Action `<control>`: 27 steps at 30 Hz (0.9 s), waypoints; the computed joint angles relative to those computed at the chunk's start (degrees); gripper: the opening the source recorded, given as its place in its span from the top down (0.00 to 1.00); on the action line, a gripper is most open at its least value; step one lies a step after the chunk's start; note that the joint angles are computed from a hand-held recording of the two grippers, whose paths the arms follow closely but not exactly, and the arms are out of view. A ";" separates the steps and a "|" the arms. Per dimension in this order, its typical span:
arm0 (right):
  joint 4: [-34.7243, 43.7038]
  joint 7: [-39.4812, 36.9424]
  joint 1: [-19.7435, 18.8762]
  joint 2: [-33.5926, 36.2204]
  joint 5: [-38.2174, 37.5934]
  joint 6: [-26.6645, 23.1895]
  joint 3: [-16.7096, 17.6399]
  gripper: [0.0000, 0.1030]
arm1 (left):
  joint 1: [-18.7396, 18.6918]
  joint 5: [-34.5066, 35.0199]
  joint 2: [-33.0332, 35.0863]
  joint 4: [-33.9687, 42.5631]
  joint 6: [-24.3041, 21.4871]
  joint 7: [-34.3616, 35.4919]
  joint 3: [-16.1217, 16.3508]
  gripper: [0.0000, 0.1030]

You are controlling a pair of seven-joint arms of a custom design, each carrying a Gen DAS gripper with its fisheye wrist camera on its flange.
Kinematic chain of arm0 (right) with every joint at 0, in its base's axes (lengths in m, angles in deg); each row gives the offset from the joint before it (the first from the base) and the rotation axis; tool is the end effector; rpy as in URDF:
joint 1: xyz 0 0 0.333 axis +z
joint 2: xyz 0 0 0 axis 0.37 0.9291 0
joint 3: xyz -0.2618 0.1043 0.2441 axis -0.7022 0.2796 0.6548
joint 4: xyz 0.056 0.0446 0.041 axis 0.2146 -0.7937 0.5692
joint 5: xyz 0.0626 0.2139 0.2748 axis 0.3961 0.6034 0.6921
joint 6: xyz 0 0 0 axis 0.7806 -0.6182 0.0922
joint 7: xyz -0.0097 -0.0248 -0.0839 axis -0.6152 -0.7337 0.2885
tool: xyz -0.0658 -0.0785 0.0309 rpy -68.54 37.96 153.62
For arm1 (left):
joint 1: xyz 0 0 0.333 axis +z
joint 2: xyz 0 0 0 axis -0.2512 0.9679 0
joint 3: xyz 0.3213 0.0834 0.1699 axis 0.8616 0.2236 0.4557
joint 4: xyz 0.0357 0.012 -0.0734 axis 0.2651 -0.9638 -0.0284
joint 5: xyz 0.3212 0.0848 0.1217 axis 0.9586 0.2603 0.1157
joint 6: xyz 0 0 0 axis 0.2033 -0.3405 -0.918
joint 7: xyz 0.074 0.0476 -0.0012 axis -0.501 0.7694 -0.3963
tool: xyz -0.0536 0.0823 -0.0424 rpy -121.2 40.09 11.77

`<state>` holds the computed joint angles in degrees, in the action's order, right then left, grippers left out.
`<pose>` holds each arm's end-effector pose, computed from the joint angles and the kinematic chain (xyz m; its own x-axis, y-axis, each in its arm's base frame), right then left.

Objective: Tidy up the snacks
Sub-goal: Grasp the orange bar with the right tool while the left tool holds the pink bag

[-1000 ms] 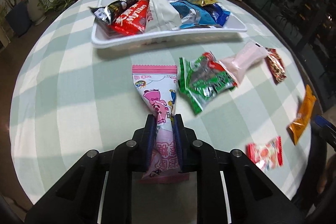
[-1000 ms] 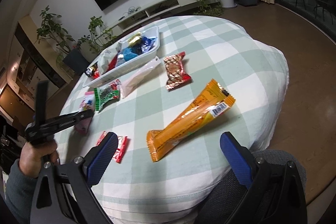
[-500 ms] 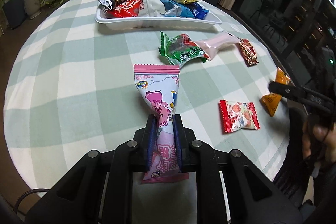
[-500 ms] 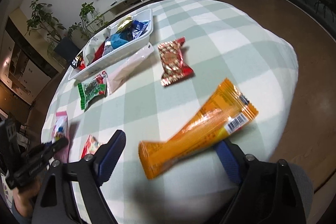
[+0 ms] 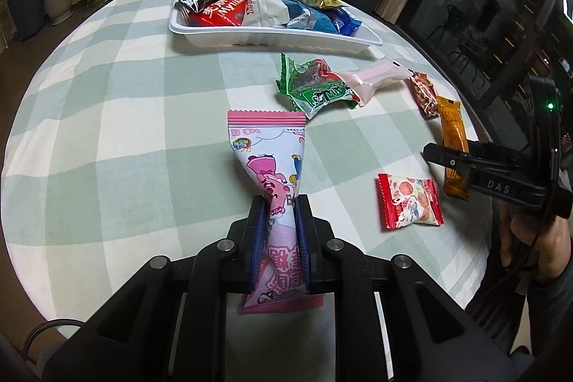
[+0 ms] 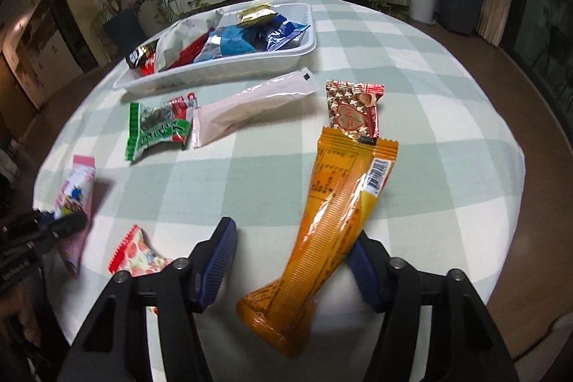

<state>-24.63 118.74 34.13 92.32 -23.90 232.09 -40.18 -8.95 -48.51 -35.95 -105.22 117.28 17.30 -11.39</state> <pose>0.7051 0.2157 0.3070 0.4317 -0.8979 -0.0859 -0.7581 -0.3095 -0.5740 0.6013 -0.0619 0.3283 0.0924 -0.9697 0.2263 -0.8128 -0.2048 -0.5453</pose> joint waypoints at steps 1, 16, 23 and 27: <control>0.01 0.25 0.81 0.00 -0.52 0.13 -1.02 0.43 | -0.22 0.02 0.00 0.06 -0.06 0.01 0.26 0.85; -3.07 0.39 2.11 -0.85 -3.74 4.61 -2.15 0.82 | -7.48 -0.70 -0.20 0.50 -0.57 -0.54 7.41 0.85; -3.56 -1.24 -1.14 -0.98 -2.20 4.75 1.70 0.87 | -8.99 -0.87 -0.34 0.45 -0.60 -0.65 8.88 0.85; -4.18 -3.09 -4.78 -1.10 0.20 5.18 6.04 0.87 | -8.77 -0.98 -0.35 0.35 -0.26 -0.72 8.70 0.85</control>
